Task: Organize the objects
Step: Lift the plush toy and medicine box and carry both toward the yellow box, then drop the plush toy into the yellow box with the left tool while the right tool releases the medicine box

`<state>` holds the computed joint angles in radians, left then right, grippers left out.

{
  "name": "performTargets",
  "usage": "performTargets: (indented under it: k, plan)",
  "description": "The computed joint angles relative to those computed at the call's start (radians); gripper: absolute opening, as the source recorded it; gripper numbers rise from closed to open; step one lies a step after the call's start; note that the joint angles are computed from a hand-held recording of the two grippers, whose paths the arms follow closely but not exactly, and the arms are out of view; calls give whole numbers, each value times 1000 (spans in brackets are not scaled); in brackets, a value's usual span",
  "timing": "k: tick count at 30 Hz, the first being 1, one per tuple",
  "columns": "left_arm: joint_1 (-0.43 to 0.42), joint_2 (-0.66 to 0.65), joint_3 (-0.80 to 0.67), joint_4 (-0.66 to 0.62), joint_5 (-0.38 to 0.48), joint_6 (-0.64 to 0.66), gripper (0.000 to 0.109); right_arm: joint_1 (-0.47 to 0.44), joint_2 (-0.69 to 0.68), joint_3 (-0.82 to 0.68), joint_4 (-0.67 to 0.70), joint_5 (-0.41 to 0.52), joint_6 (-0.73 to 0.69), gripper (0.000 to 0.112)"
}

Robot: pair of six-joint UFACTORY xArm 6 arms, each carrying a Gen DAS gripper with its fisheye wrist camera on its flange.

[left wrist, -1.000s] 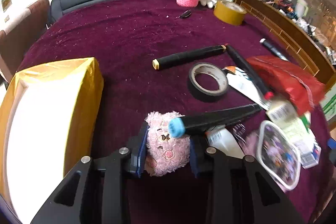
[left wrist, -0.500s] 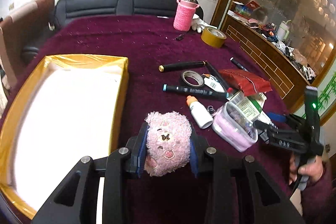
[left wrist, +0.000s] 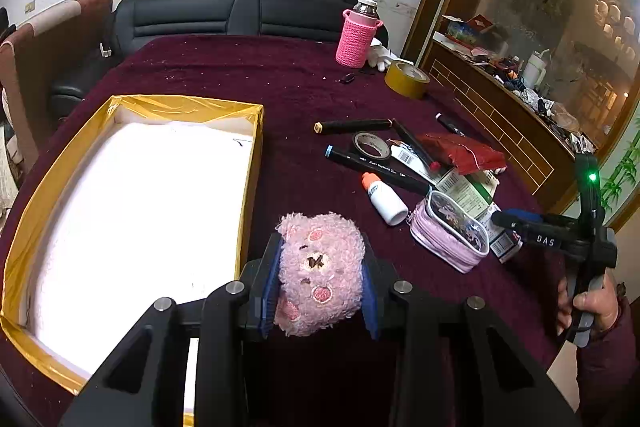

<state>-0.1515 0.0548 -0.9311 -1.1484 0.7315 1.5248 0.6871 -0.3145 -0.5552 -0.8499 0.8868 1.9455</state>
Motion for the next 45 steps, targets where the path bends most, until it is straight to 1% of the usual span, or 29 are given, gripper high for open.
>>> performTargets:
  k: [2,4,7,8,9,10,14,16,19,20,22,23,24,26,28,29,31,32,34,36,38,39,40,42,45]
  plan:
    - [2,-3,8,0,0,8,33,3,14,-9,13,-1,-16,48]
    - [1,-7,17,-1,-4,14,33,-8,37,-18,25,-27,-43,48]
    - [-1,-16,32,-3,-9,25,33,-19,74,-36,35,-36,-59,48]
    - [-3,-21,40,-7,-18,34,33,-25,73,-31,39,-49,-59,46]
    - [-4,-26,45,-11,-25,43,33,-30,70,-24,43,-66,-57,40]
    - [-4,-32,51,-17,-32,54,33,-29,63,-17,41,-76,-49,37]
    - [1,-42,51,-30,-45,66,33,22,23,-15,23,-49,-4,37]
    - [19,-41,35,-35,-26,60,33,56,-11,-20,-3,-33,28,37]
    - [65,-31,-11,-30,38,32,33,78,-53,-39,-72,-66,67,37]
    - [79,-25,-29,-25,57,19,33,82,-60,-53,-101,-80,75,37]
    - [103,-15,-64,-16,78,8,33,65,-58,-86,-168,-155,91,37]
    - [115,-8,-86,-11,83,1,33,44,-49,-104,-196,-215,92,37]
    - [126,1,-112,-4,94,-10,33,14,-34,-127,-222,-294,87,37]
    - [143,18,-165,10,110,-32,33,-37,28,-199,-241,-422,60,37]
    - [148,25,-210,9,99,-26,33,-92,115,-291,-230,-554,14,37]
    - [143,31,-236,4,80,-18,33,-123,175,-351,-188,-626,-41,37]
    - [129,51,-281,-2,38,-13,33,-147,280,-456,-78,-679,-162,38]
    - [114,74,-316,-4,5,-13,33,-155,330,-508,-24,-688,-218,38]
    - [92,120,-370,9,-31,-34,33,-177,451,-617,117,-718,-343,38]
    - [63,179,-420,32,-82,-68,33,-191,563,-722,179,-697,-382,38]
    - [31,254,-468,41,-154,-83,33,-207,656,-798,239,-680,-413,38]
    - [29,291,-500,65,-149,-120,33,-214,694,-826,262,-674,-417,38]
    - [28,346,-549,104,-134,-182,33,-219,739,-860,285,-668,-422,38]
    - [30,426,-621,149,-122,-258,33,-228,795,-899,349,-658,-464,38]
    - [33,541,-734,205,-84,-366,33,-232,869,-965,383,-613,-483,38]
